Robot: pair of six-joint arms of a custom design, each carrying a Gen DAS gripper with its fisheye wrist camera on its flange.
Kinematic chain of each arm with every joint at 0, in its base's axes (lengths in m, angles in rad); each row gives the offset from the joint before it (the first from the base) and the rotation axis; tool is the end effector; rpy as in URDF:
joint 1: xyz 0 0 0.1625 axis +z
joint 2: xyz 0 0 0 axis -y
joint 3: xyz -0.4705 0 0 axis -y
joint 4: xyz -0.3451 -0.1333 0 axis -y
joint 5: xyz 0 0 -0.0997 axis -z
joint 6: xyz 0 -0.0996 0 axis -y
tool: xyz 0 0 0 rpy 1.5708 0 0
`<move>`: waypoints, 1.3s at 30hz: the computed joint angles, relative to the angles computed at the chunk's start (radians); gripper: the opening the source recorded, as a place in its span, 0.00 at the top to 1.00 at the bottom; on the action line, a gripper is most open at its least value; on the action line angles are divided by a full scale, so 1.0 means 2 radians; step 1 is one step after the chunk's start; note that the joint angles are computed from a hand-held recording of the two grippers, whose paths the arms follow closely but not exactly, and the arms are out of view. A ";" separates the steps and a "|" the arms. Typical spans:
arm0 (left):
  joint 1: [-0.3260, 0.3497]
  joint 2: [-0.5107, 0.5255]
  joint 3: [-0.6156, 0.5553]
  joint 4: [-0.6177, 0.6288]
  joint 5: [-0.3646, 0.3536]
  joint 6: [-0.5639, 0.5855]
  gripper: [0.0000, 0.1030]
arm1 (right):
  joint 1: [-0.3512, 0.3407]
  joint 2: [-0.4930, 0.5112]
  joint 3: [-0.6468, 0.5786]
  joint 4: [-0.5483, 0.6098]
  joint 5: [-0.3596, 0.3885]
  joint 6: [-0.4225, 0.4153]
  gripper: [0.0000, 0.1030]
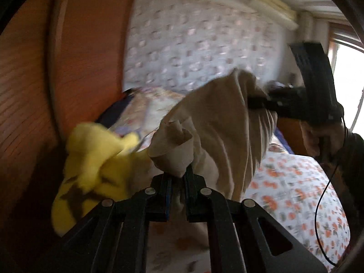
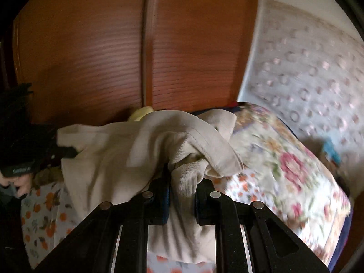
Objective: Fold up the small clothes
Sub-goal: 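Grasp the folded shirt with both grippers and lift it, then place the shirt beside the yellow plush toy and open both grippers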
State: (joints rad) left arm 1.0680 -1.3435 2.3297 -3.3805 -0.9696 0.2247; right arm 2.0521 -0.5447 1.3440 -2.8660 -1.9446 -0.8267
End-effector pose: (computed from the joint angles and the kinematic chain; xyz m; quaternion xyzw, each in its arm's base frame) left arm -0.0384 -0.4633 0.3504 0.2007 0.8602 -0.4162 0.2157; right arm 0.4446 -0.6419 0.1248 0.5433 -0.7837 0.2066 0.2189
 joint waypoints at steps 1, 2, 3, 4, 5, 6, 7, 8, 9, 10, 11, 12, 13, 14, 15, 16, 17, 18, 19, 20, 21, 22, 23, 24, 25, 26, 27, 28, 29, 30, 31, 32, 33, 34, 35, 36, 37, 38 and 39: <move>0.008 0.000 0.003 -0.004 0.004 -0.005 0.92 | 0.003 0.021 -0.027 0.012 -0.003 -0.009 0.84; 0.017 0.000 0.005 -0.005 0.007 -0.010 0.92 | 0.001 0.039 -0.058 0.030 -0.002 -0.013 0.84; 0.023 0.002 0.006 -0.006 0.005 -0.014 0.92 | 0.001 0.055 -0.082 0.046 0.004 -0.013 0.84; 0.033 0.002 0.004 0.004 0.004 -0.020 0.92 | -0.001 0.068 -0.101 0.056 0.005 -0.016 0.84; 0.036 0.003 0.006 0.004 0.004 -0.021 0.92 | -0.002 0.079 -0.118 0.064 0.003 -0.017 0.84; 0.038 0.006 0.007 0.004 0.007 -0.022 0.92 | -0.003 0.095 -0.147 0.083 0.001 -0.012 0.84; 0.037 0.006 0.008 0.009 0.013 -0.024 0.92 | -0.004 0.104 -0.161 0.093 -0.001 -0.006 0.84; 0.039 0.008 0.006 0.019 0.017 -0.027 0.92 | -0.007 0.114 -0.176 0.095 -0.006 -0.002 0.83; 0.040 0.009 0.004 0.028 0.020 -0.031 0.92 | -0.007 0.126 -0.196 0.100 -0.014 0.012 0.82; 0.041 0.009 0.002 0.034 0.020 -0.032 0.92 | -0.008 0.132 -0.207 0.106 -0.019 0.028 0.79; 0.041 0.008 0.001 0.036 0.021 -0.032 0.92 | -0.010 0.134 -0.214 0.107 -0.022 0.045 0.70; 0.040 0.007 0.000 0.037 0.021 -0.030 0.92 | -0.011 0.138 -0.225 0.109 -0.022 0.059 0.57; 0.042 0.001 -0.001 0.043 0.017 -0.024 0.91 | -0.013 0.133 -0.216 0.097 -0.018 0.067 0.51; 0.039 -0.002 0.001 0.039 0.017 -0.020 0.87 | -0.012 0.138 -0.219 0.091 -0.014 0.074 0.48; 0.035 -0.005 0.005 0.033 0.020 -0.018 0.74 | -0.012 0.134 -0.208 0.076 -0.014 0.080 0.48; 0.031 -0.010 0.008 0.029 0.022 -0.015 0.60 | -0.012 0.127 -0.191 0.059 -0.018 0.086 0.48; 0.028 -0.013 0.010 0.025 0.021 -0.011 0.56 | -0.012 0.119 -0.171 0.038 -0.020 0.090 0.48; 0.023 -0.017 0.014 0.021 0.019 -0.008 0.54 | -0.011 0.109 -0.142 0.007 -0.022 0.093 0.48; 0.017 -0.021 0.017 0.022 0.019 -0.004 0.47 | -0.010 0.095 -0.109 -0.025 -0.020 0.097 0.48; 0.012 -0.024 0.019 0.023 0.021 -0.002 0.42 | -0.008 0.079 -0.069 -0.059 -0.018 0.102 0.48; 0.005 -0.026 0.023 0.021 0.023 0.001 0.33 | -0.005 0.063 -0.029 -0.090 -0.021 0.110 0.48; -0.006 -0.028 0.030 0.015 0.026 0.004 0.25 | -0.005 0.050 0.003 -0.115 -0.022 0.117 0.48; -0.014 -0.029 0.033 0.012 0.029 0.005 0.23 | -0.005 0.040 0.029 -0.137 -0.024 0.124 0.48; -0.027 -0.030 0.040 0.010 0.037 0.007 0.22 | -0.003 0.034 0.055 -0.164 -0.030 0.131 0.48; -0.036 -0.031 0.041 0.010 0.041 0.006 0.22 | -0.002 0.024 0.083 -0.191 -0.035 0.139 0.48; -0.051 -0.032 0.049 0.004 0.046 0.006 0.21 | 0.000 0.015 0.111 -0.216 -0.042 0.147 0.48; -0.061 -0.034 0.053 0.002 0.047 0.005 0.21 | 0.003 0.009 0.133 -0.238 -0.049 0.153 0.47; -0.067 -0.034 0.055 0.001 0.048 0.005 0.21 | 0.007 0.001 0.158 -0.265 -0.058 0.160 0.46; -0.081 -0.033 0.060 -0.001 0.057 0.001 0.21 | 0.012 -0.007 0.182 -0.286 -0.063 0.166 0.42; -0.091 -0.033 0.064 -0.001 0.061 -0.002 0.21 | 0.016 -0.016 0.207 -0.308 -0.067 0.174 0.35; -0.102 -0.033 0.069 0.000 0.064 -0.007 0.21 | 0.020 -0.023 0.230 -0.327 -0.070 0.184 0.31; -0.117 -0.033 0.075 0.001 0.067 -0.013 0.21 | 0.026 -0.033 0.252 -0.341 -0.074 0.195 0.25; -0.123 -0.034 0.078 0.002 0.068 -0.014 0.21 | 0.032 -0.041 0.276 -0.356 -0.080 0.206 0.22; -0.134 -0.031 0.082 0.001 0.076 -0.020 0.21 | 0.038 -0.045 0.294 -0.377 -0.090 0.211 0.22; -0.148 -0.029 0.088 0.001 0.083 -0.031 0.21 | 0.044 -0.050 0.312 -0.400 -0.099 0.214 0.22; -0.152 -0.028 0.090 0.000 0.079 -0.034 0.21 | 0.052 -0.052 0.330 -0.423 -0.113 0.220 0.21; -0.162 -0.028 0.096 -0.002 0.075 -0.042 0.21 | 0.062 -0.055 0.347 -0.441 -0.129 0.228 0.21; -0.173 -0.029 0.100 0.000 0.076 -0.050 0.21 | 0.070 -0.055 0.360 -0.461 -0.143 0.235 0.21; -0.185 -0.028 0.105 -0.002 0.076 -0.056 0.21 | 0.082 -0.055 0.373 -0.485 -0.161 0.241 0.21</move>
